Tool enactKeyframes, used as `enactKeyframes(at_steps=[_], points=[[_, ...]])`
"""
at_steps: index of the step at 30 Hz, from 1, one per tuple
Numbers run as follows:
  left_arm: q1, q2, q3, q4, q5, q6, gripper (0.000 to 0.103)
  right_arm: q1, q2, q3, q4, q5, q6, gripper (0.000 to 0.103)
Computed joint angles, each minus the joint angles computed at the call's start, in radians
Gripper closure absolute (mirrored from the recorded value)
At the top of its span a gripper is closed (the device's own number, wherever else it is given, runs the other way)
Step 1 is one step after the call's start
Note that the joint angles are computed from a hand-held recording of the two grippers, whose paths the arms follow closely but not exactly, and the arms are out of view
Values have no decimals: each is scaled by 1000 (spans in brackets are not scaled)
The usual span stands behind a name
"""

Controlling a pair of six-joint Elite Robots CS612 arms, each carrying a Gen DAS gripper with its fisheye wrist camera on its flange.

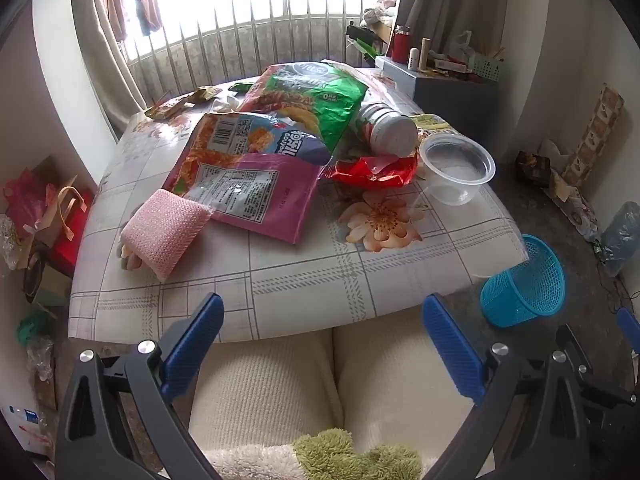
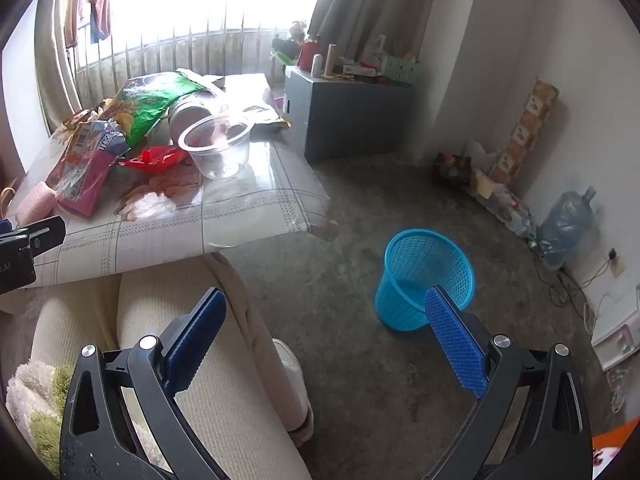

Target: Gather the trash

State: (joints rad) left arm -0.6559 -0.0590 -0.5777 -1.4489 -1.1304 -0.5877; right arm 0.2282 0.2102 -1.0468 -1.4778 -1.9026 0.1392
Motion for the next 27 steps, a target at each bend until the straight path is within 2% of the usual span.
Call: enactKeyframes(at_steps=[27], points=[[10, -7, 8, 45, 45, -72, 6, 2, -19, 34, -32, 33, -2, 8]])
